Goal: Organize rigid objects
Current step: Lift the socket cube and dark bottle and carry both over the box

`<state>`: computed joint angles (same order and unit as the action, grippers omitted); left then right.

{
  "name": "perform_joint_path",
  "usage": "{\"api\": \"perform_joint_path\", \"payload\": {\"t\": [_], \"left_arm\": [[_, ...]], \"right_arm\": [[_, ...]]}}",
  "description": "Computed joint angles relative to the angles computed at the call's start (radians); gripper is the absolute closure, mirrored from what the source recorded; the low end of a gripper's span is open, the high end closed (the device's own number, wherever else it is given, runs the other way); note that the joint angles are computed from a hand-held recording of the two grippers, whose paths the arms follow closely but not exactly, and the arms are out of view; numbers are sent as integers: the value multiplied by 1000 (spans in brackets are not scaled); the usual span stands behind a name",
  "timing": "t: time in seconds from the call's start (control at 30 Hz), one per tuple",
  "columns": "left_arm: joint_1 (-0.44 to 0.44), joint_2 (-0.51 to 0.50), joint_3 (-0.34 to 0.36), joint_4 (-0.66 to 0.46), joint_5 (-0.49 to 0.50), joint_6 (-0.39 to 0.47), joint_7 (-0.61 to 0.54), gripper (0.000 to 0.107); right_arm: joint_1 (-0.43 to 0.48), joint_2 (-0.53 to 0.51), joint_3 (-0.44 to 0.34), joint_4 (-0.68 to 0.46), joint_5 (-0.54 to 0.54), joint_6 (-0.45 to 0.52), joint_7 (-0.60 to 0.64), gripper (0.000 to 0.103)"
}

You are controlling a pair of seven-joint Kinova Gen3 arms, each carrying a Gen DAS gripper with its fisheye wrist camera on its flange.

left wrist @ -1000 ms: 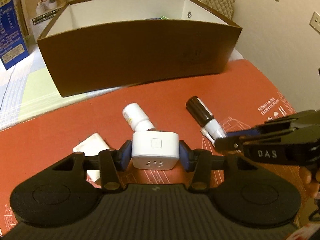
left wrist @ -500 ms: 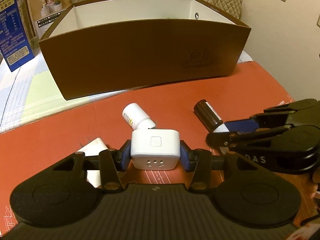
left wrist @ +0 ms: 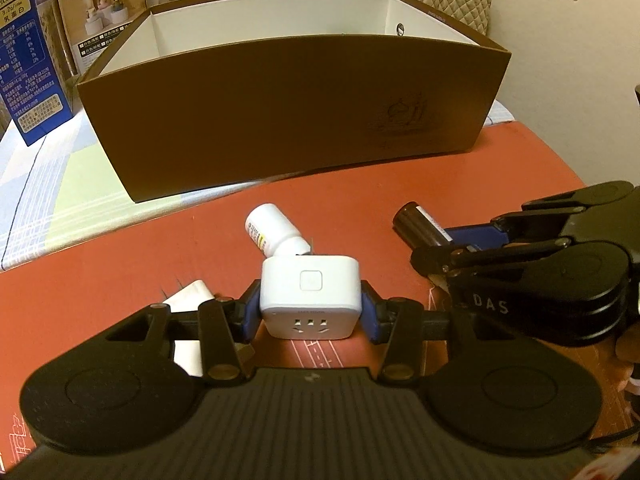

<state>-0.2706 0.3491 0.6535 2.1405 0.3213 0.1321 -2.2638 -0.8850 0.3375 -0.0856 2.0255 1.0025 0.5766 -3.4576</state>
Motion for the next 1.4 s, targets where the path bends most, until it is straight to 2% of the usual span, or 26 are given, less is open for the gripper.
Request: {"api": "perform_joint_path", "payload": {"t": [0.23,0.57,0.8,1.0,1.1,1.4], "left_arm": [[24,-1,-23,-2,-10,-1,10,64],[19,-4,-15,3,-27,-4,23,65],[8,-8,-16,-5,-6,30,-5,65],[-66,-25,45,5,63,40,-83,65],[-131,-43,98,7,122,54,-143,65],[-252,-128,167,-19,319,138,-319,65]], "right_arm": [[8,2,-3,-8,-18,3,29,83],[8,0,7,-5,-28,-12,48,83],[-1,-28,14,29,-9,-50,-26,83],[-16,-61,-15,44,27,-10,-103,83],[-8,-84,-36,52,41,4,-129,83],[38,-156,-94,56,66,41,-147,83]]}}
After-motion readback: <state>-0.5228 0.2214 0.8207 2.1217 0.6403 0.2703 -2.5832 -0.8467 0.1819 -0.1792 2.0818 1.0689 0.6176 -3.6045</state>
